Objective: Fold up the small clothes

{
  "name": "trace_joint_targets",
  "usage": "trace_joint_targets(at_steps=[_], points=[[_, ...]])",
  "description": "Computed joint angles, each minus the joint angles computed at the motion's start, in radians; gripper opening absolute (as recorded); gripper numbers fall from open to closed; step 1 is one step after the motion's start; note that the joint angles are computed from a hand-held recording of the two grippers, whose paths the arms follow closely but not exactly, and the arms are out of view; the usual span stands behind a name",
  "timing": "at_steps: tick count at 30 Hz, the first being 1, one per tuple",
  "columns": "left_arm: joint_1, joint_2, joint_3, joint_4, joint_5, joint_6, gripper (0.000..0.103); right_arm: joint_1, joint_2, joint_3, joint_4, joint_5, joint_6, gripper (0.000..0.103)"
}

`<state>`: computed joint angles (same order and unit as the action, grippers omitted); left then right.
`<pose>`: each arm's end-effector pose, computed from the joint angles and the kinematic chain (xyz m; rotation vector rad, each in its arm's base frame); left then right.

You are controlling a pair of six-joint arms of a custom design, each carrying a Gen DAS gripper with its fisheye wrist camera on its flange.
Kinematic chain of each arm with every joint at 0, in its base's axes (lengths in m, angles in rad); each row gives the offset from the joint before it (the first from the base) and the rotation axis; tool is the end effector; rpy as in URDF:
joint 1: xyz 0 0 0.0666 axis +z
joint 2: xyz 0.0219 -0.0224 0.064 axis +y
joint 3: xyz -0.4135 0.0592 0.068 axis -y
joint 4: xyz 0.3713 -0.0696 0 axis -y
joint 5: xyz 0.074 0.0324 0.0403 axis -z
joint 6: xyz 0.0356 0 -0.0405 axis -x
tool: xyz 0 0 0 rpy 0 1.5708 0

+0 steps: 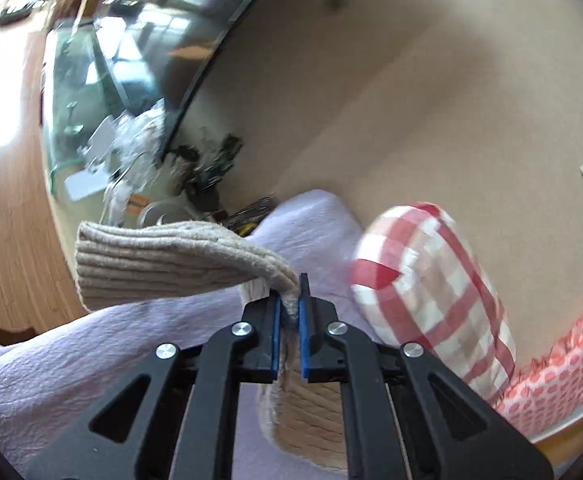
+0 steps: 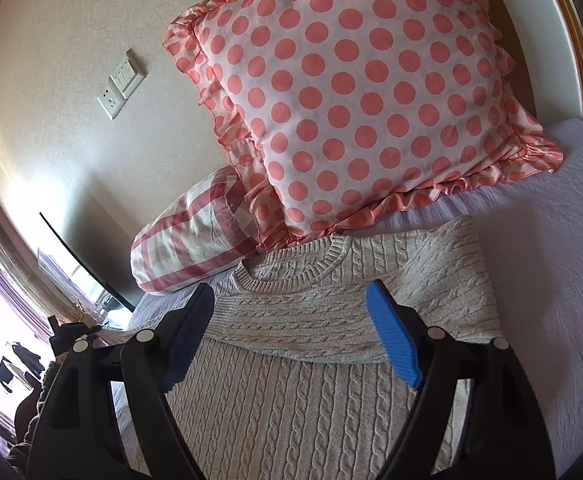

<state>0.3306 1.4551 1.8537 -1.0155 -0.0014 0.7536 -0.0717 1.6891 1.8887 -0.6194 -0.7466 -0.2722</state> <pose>0.4477 0.1533 0.6297 -1.1345 1.8821 -0.2369 0.5937 -0.0188 0.5658 -0.1514 1.9661 0.8689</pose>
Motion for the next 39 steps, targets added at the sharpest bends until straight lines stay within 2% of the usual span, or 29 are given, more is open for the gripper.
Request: trace_joint_targets(at_steps=[3,5,7,8,10,11,12,13,15,17,19,23,29,30,31,32,34,37,39], points=[[-0.217,0.089,0.219,-0.045,-0.059,-0.198,0.006,-0.015,-0.002,-0.013,0.028,0.006,-0.028,0.08],[-0.364,0.168,0.352,-0.069,-0.018,-0.296,0.006,-0.021,0.004,-0.013,0.036,0.006,-0.053,0.08],[-0.499,0.265,0.472,-0.091,0.057,-0.378,0.008,-0.023,0.015,-0.004,0.028,0.005,-0.068,0.08],[-0.557,0.323,0.533,-0.118,0.095,-0.413,0.013,-0.022,0.023,0.004,0.018,0.004,-0.071,0.08],[-0.655,0.46,0.705,-0.26,0.118,-0.497,0.016,-0.02,0.04,0.026,-0.022,0.016,-0.064,0.08],[-0.69,0.5,0.741,-0.319,0.094,-0.535,0.016,-0.023,0.05,0.041,-0.05,0.014,-0.058,0.08],[-0.715,0.506,0.727,-0.342,0.066,-0.566,0.016,-0.027,0.059,0.052,-0.076,0.003,-0.055,0.08],[-0.728,0.477,0.663,-0.325,0.041,-0.586,0.016,-0.032,0.069,0.066,-0.102,-0.009,-0.046,0.08],[-0.731,0.357,0.448,-0.207,-0.014,-0.602,0.025,-0.032,0.087,0.101,-0.157,0.01,-0.007,0.079],[-0.706,0.247,0.287,-0.128,-0.04,-0.588,0.044,-0.02,0.131,0.179,-0.239,0.034,0.032,0.066],[-0.673,0.149,0.164,-0.088,-0.056,-0.561,0.049,-0.003,0.194,0.285,-0.339,0.074,0.051,0.059],[-0.612,-0.001,-0.003,-0.092,-0.095,-0.491,0.058,0.033,0.341,0.518,-0.514,0.192,0.099,0.051],[-0.537,-0.158,-0.19,-0.093,-0.073,-0.396,0.063,0.051,0.465,0.695,-0.651,0.251,0.127,0.045],[-0.529,-0.168,-0.206,-0.088,-0.064,-0.388,0.063,0.053,0.455,0.668,-0.633,0.258,0.126,0.042],[-0.525,-0.174,-0.218,-0.085,-0.056,-0.382,0.064,0.055,0.427,0.61,-0.585,0.268,0.132,0.03],[-0.524,-0.175,-0.224,-0.082,-0.048,-0.378,0.064,0.055,0.418,0.592,-0.579,0.245,0.147,0.011],[-0.524,-0.17,-0.226,-0.083,-0.027,-0.375,0.064,0.055,0.372,0.512,-0.523,0.223,0.152,0.009],[-0.536,-0.166,-0.225,-0.081,-0.006,-0.379,0.066,0.034,0.262,0.345,-0.354,0.206,0.11,0.009],[-0.543,-0.171,-0.232,-0.086,0.015,-0.38,0.071,0.021,0.24,0.317,-0.327,0.229,0.089,0.009]])
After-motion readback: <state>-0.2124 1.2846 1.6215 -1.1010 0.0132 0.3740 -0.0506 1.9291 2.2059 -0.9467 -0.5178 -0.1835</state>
